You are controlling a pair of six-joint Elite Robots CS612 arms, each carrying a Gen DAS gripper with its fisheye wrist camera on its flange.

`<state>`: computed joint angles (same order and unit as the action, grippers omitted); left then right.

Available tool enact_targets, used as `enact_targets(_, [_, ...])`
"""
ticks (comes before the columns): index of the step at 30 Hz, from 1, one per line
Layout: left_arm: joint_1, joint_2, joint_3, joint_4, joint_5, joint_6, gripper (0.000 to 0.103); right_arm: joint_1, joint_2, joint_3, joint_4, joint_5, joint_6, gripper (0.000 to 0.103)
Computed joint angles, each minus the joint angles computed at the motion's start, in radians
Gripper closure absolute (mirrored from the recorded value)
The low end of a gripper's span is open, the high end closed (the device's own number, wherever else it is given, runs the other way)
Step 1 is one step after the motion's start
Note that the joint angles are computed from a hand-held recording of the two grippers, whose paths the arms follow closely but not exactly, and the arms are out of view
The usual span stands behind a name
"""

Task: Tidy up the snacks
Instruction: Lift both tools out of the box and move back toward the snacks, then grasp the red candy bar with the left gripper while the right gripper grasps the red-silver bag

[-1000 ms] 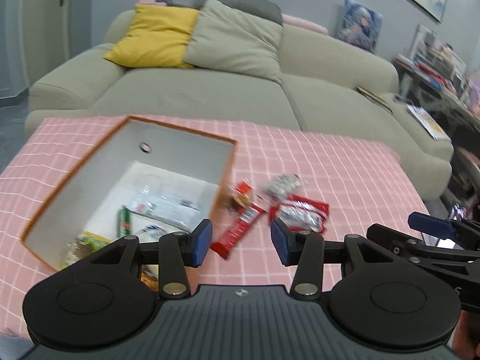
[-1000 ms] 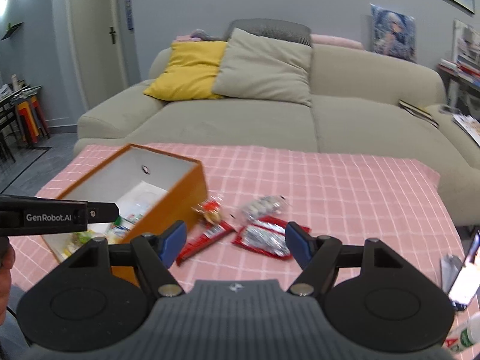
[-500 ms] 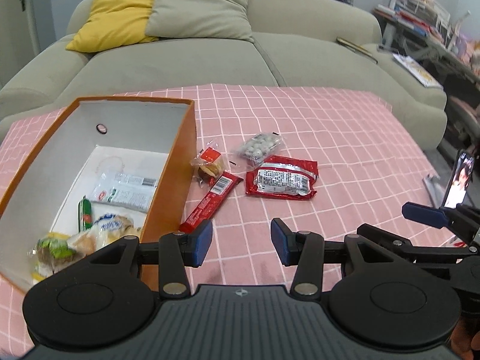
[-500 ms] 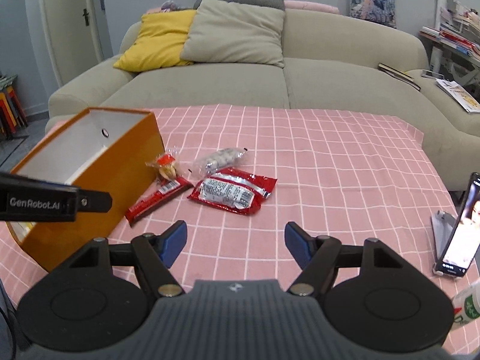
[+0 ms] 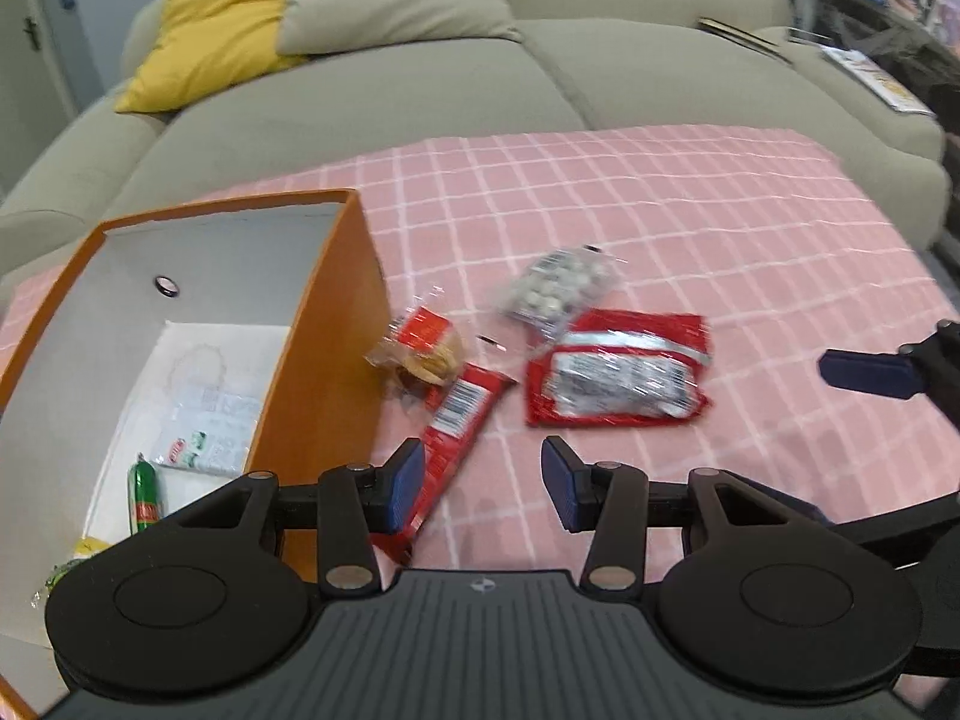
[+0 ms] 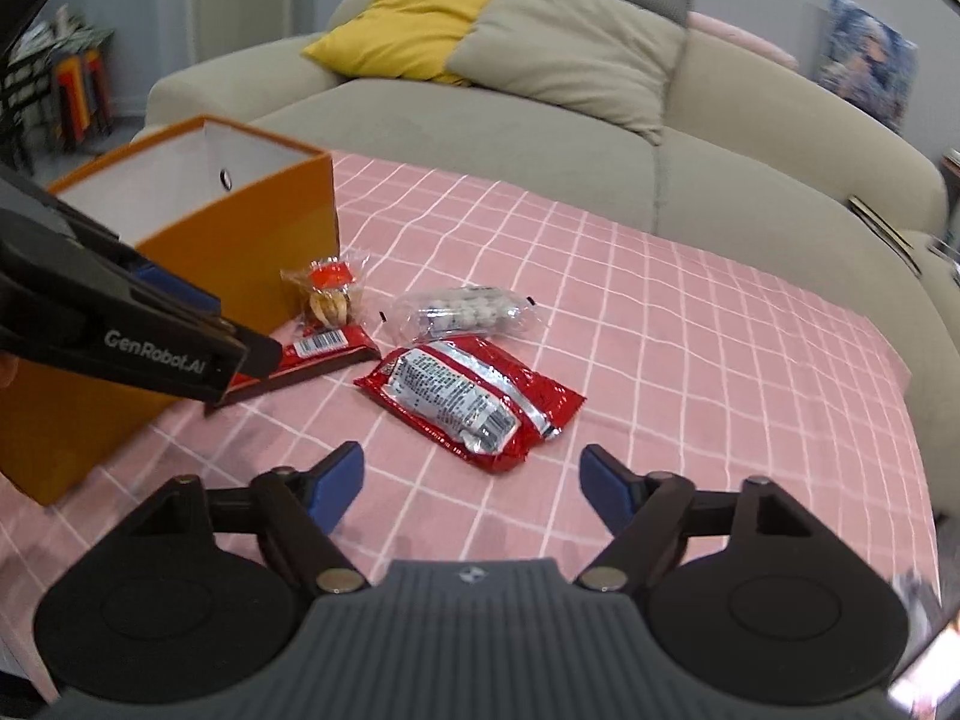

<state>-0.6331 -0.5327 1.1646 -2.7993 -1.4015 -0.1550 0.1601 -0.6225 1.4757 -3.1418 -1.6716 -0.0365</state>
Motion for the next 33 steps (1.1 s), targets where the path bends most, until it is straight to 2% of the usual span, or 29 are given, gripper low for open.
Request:
enact_targets(5, [0.0,0.043,-0.051,0.036,0.03,-0.022,0.05,-0.022,0.048,-0.073,0.049,0.053,-0.104,0.014])
enact_targets(6, [0.001,0.05,-0.061,0.046,0.035,-0.015,0.048,-0.027,0.057,-0.087,0.064,0.068,-0.128,0.011])
enact_targets(11, [0.002,0.082,-0.117,0.104,0.029,0.045,0.046,-0.047,0.1,-0.158,0.12,0.133,-0.232,0.009])
enact_targets(21, [0.001,0.139,-0.22,0.19,0.036,0.08,0.041,-0.073,0.164,-0.286,0.256,0.25,-0.343,0.006])
enact_targets(24, [0.008,0.149,-0.246,0.22,0.006,0.053,0.041,-0.081,0.171,-0.305,0.294,0.28,-0.329,0.006])
enact_targets(26, [0.015,0.15,-0.253,0.234,-0.026,0.02,0.043,-0.083,0.169,-0.301,0.296,0.288,-0.309,0.006])
enact_targets(28, [0.025,0.149,-0.254,0.244,-0.07,-0.015,0.056,-0.081,0.163,-0.291,0.294,0.279,-0.3,0.01])
enact_targets(29, [0.029,0.147,-0.252,0.248,-0.09,-0.039,0.057,-0.08,0.159,-0.281,0.289,0.273,-0.294,0.014])
enact_targets(31, [0.032,0.139,-0.238,0.24,-0.106,-0.059,0.067,-0.075,0.147,-0.26,0.282,0.256,-0.269,0.016])
enact_targets(33, [0.035,0.129,-0.22,0.236,-0.129,-0.07,0.07,-0.067,0.133,-0.234,0.272,0.225,-0.224,0.019])
